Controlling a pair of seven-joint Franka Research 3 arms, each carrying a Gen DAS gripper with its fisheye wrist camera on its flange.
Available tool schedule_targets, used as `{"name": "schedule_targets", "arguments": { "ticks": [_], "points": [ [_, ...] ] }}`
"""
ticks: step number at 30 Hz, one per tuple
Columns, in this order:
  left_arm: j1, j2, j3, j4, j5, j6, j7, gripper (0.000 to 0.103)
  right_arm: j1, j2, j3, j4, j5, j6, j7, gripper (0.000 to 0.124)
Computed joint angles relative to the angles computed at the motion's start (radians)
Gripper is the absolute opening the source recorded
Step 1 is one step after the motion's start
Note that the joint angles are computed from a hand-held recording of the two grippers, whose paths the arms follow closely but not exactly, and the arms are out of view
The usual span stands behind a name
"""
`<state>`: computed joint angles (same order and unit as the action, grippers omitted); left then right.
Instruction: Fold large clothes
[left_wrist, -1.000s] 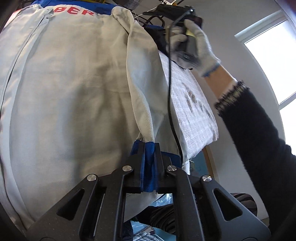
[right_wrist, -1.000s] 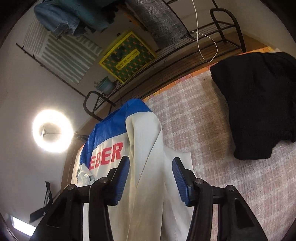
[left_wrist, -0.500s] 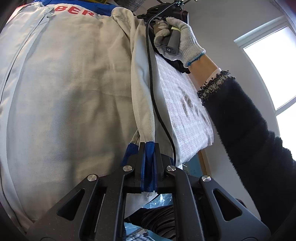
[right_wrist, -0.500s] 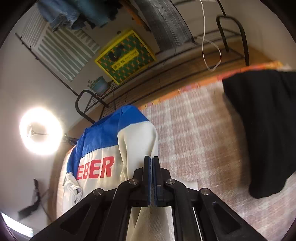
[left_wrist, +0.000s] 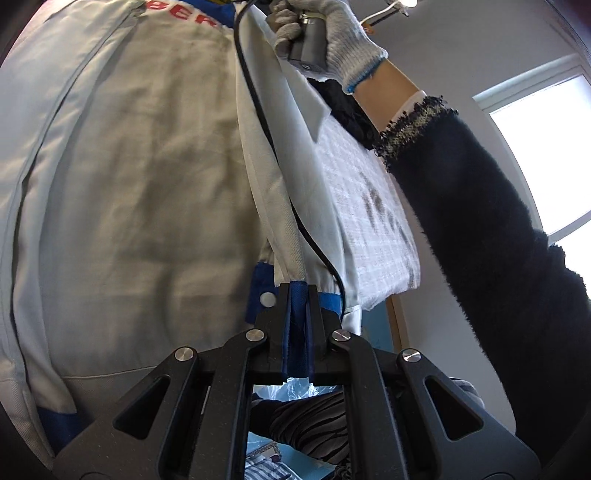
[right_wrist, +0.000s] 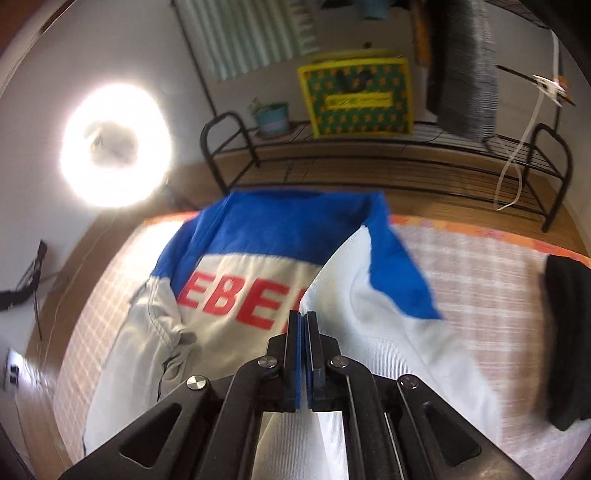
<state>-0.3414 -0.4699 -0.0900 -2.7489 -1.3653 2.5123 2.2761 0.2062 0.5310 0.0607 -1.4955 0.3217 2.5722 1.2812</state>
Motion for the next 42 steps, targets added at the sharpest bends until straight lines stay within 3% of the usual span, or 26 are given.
{"name": "schedule_targets", "arguments": {
  "ticks": [4, 7, 8, 9, 11, 13, 17, 20, 22, 24, 30, 35, 37, 42],
  "points": [
    [0.012, 0.013, -0.005, -0.009, 0.013, 0.019, -0.035, 0.003, 0.058, 0.085, -0.044, 0.068, -0.090, -0.029, 0.082, 0.000],
    [0.012, 0.032, -0.012, -0.009, 0.046, 0.039, -0.060, 0.003, 0.049, 0.126, -0.035, 0.115, -0.101, -0.086, 0.095, 0.000],
    [0.009, 0.037, -0.013, -0.007, 0.055, 0.041, -0.069, 0.003, 0.041, 0.122, -0.028, 0.113, -0.093, -0.090, 0.094, 0.004],
    [0.007, 0.039, -0.014, -0.007, 0.064, 0.045, -0.076, 0.003, 0.034, 0.107, -0.024, 0.099, -0.082, -0.088, 0.095, 0.020],
    [-0.002, 0.042, -0.016, -0.005, 0.066, 0.060, -0.075, 0.003, 0.001, 0.039, 0.006, 0.020, -0.034, -0.043, 0.051, 0.043],
    [-0.009, 0.038, -0.023, -0.009, 0.091, 0.081, -0.084, 0.004, -0.047, -0.059, 0.044, -0.090, 0.047, 0.007, -0.032, 0.045],
    [-0.018, 0.009, -0.013, -0.031, 0.130, 0.082, -0.132, 0.004, -0.137, -0.290, 0.063, -0.310, 0.260, 0.005, -0.202, 0.048],
    [-0.026, -0.025, 0.006, -0.055, 0.169, 0.087, -0.173, 0.016, -0.172, -0.474, 0.018, -0.485, 0.393, -0.054, -0.309, 0.053],
    [-0.034, -0.054, 0.033, -0.073, 0.152, 0.091, -0.176, 0.038, -0.178, -0.591, -0.033, -0.601, 0.433, -0.112, -0.348, 0.055],
    [-0.043, -0.065, 0.052, -0.076, 0.126, 0.099, -0.169, 0.044, -0.175, -0.697, -0.082, -0.711, 0.451, -0.163, -0.365, 0.055],
    [-0.032, 0.015, 0.069, -0.016, 0.074, 0.047, -0.113, 0.044, -0.168, -0.956, -0.192, -0.999, 0.473, -0.329, -0.389, 0.055],
    [0.010, 0.107, 0.042, 0.037, 0.014, -0.011, -0.106, 0.042, -0.177, -1.061, -0.195, -1.159, 0.439, -0.365, -0.357, 0.059],
    [0.028, 0.119, 0.025, 0.041, -0.001, -0.032, -0.105, 0.017, -0.174, -1.067, -0.203, -1.194, 0.446, -0.372, -0.352, 0.060],
    [0.038, 0.132, -0.025, 0.055, -0.010, -0.014, -0.092, 0.008, -0.145, -1.064, -0.230, -1.241, 0.540, -0.389, -0.412, 0.058]
  ]
}}
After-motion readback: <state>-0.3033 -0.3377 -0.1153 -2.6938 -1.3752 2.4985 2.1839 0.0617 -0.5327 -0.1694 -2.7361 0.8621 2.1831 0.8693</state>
